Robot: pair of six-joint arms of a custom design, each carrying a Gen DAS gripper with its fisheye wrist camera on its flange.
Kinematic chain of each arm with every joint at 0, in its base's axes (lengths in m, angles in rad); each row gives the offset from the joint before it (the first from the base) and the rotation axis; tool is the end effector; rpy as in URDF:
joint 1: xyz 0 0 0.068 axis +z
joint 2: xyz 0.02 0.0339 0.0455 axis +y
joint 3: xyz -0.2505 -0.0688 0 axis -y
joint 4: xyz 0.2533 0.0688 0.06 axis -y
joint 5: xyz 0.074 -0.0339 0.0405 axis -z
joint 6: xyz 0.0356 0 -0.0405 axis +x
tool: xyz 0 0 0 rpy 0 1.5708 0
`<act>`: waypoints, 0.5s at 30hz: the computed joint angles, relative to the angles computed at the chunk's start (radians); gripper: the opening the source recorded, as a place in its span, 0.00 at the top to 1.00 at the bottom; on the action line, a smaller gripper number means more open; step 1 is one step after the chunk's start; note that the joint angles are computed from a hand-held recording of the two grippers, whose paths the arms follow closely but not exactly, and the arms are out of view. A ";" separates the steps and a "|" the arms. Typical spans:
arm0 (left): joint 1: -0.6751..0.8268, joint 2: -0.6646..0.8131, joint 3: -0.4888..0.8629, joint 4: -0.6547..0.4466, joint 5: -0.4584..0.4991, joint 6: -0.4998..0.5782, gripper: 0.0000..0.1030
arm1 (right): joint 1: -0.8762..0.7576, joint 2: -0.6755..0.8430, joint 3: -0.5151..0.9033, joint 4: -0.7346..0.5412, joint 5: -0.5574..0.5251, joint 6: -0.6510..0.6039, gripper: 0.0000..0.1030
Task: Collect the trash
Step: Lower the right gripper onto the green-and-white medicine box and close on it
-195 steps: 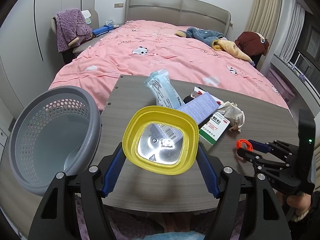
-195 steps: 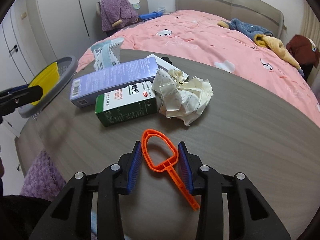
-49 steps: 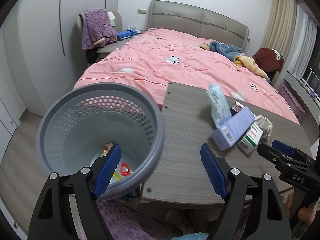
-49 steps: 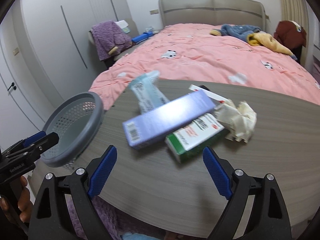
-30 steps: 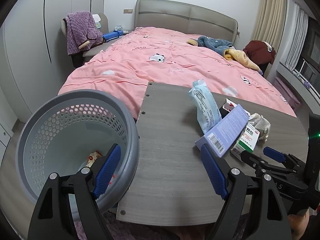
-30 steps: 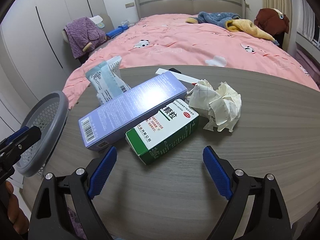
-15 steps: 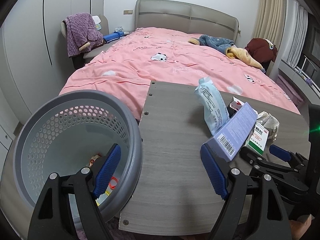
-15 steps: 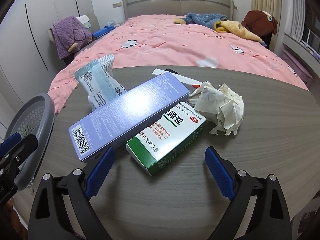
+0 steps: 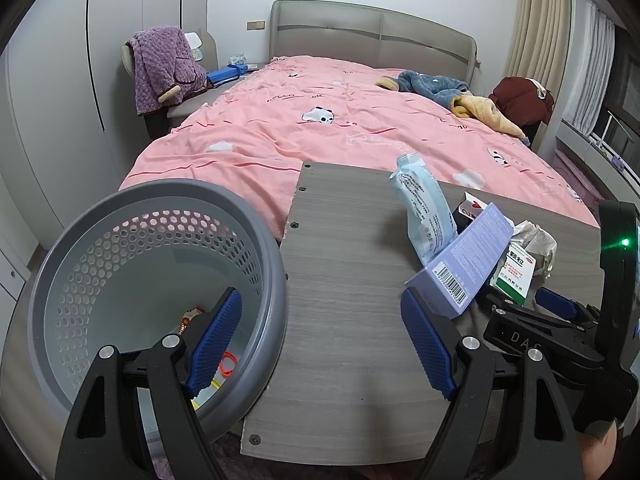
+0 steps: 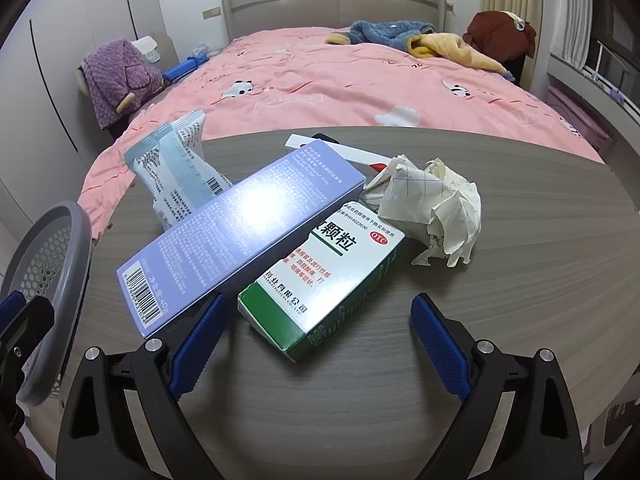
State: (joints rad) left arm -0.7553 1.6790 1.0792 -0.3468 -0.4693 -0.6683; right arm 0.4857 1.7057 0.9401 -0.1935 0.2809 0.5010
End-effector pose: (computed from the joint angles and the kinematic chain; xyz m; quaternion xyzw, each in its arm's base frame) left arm 0.2672 -0.2294 0.1833 -0.0311 0.9278 -0.0275 0.3707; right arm 0.3053 0.1500 0.1409 0.0494 0.9439 0.0236 0.3258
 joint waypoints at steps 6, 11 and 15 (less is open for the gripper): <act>-0.008 -0.003 0.006 -0.008 -0.005 -0.002 0.24 | -0.011 -0.031 -0.030 0.004 0.001 -0.002 0.12; -0.022 0.002 0.018 -0.018 -0.011 -0.005 0.24 | -0.052 -0.087 -0.091 0.016 -0.011 -0.001 0.12; -0.032 0.007 0.028 -0.022 -0.010 -0.005 0.24 | -0.082 -0.133 -0.133 0.019 -0.012 -0.006 0.12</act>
State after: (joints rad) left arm -0.7871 1.6856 1.1072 -0.3688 -0.4797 -0.6729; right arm 0.4038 1.5731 0.8074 -0.1742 0.2688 0.4948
